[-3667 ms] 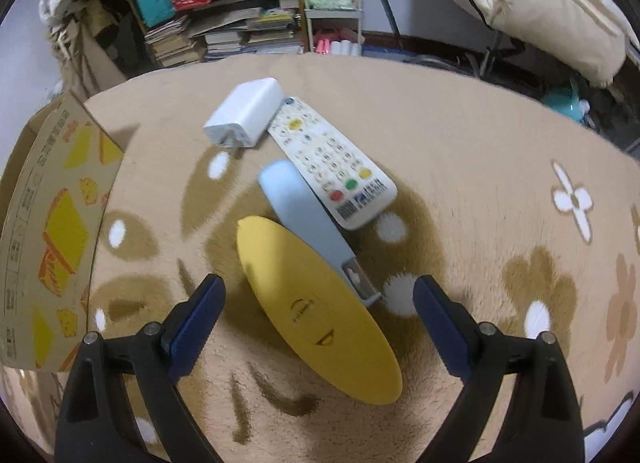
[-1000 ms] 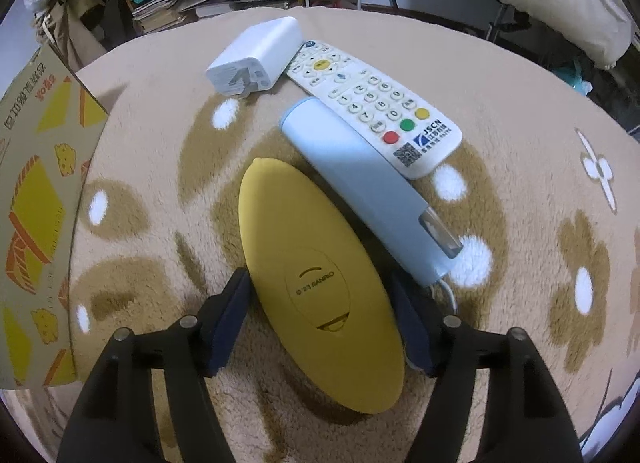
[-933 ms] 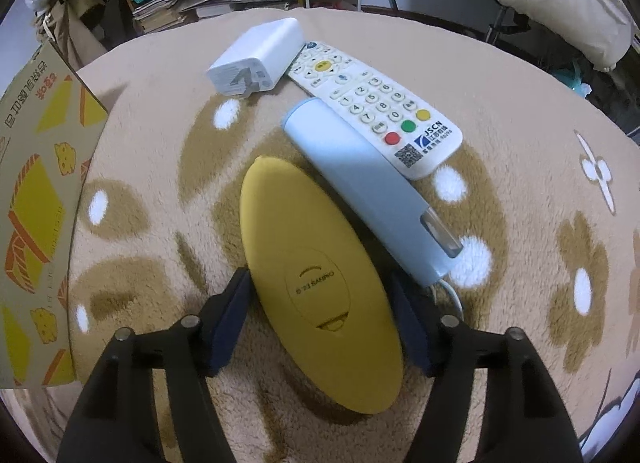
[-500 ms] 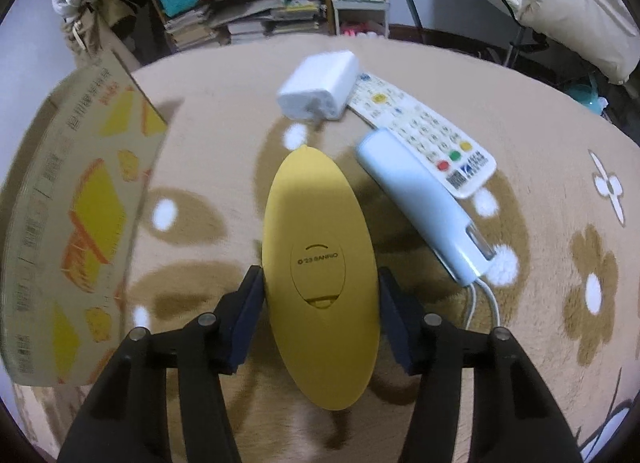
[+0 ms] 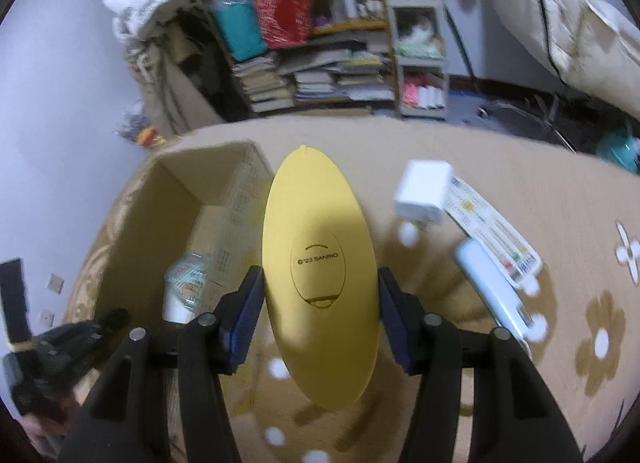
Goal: Organize rigid objects
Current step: 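Carry the yellow oval object into the box and open the right gripper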
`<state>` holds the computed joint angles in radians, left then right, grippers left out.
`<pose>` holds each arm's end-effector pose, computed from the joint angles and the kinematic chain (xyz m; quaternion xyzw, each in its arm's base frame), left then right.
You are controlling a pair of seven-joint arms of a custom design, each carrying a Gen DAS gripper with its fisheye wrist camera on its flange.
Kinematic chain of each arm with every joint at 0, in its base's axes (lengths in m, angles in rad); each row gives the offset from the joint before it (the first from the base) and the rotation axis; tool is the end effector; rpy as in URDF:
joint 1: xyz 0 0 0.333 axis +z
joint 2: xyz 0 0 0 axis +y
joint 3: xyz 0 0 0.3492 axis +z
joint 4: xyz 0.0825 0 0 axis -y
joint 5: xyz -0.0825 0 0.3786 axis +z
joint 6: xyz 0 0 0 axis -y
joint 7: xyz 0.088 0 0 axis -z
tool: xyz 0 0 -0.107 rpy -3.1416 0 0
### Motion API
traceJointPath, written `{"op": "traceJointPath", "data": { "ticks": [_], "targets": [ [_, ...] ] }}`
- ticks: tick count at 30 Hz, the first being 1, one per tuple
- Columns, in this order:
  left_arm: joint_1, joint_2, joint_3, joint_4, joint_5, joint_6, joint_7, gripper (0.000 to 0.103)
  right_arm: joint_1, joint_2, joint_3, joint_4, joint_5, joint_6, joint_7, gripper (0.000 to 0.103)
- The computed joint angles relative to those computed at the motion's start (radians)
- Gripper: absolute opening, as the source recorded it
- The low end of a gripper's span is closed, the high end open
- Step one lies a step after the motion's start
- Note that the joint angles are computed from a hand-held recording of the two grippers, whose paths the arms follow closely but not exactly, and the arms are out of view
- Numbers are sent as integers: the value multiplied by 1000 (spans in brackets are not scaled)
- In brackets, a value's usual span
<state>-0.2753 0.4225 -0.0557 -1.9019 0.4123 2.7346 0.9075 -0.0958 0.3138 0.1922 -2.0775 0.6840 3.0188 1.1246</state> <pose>0.6319 -0.2295 0.3541 -0.6872 0.6898 -0.1625 0.1600 0.6283 0.0054 0.3732 -0.6189 0.7126 -0.1373 0.3007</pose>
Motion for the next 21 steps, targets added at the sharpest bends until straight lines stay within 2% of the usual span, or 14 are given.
{"op": "traceJointPath", "data": {
  "ticks": [7, 16, 21],
  "targets": [
    [-1, -1, 2, -2, 1, 1, 0, 13, -26, 16, 89, 66, 115, -23, -134, 60],
    [-2, 6, 0, 2, -1, 6, -1, 13, 51, 72, 56, 146, 128, -77, -164, 60],
    [14, 8, -13, -1, -34, 18, 18, 14, 36, 84, 100, 146, 180, -49, -250, 60]
  ]
}}
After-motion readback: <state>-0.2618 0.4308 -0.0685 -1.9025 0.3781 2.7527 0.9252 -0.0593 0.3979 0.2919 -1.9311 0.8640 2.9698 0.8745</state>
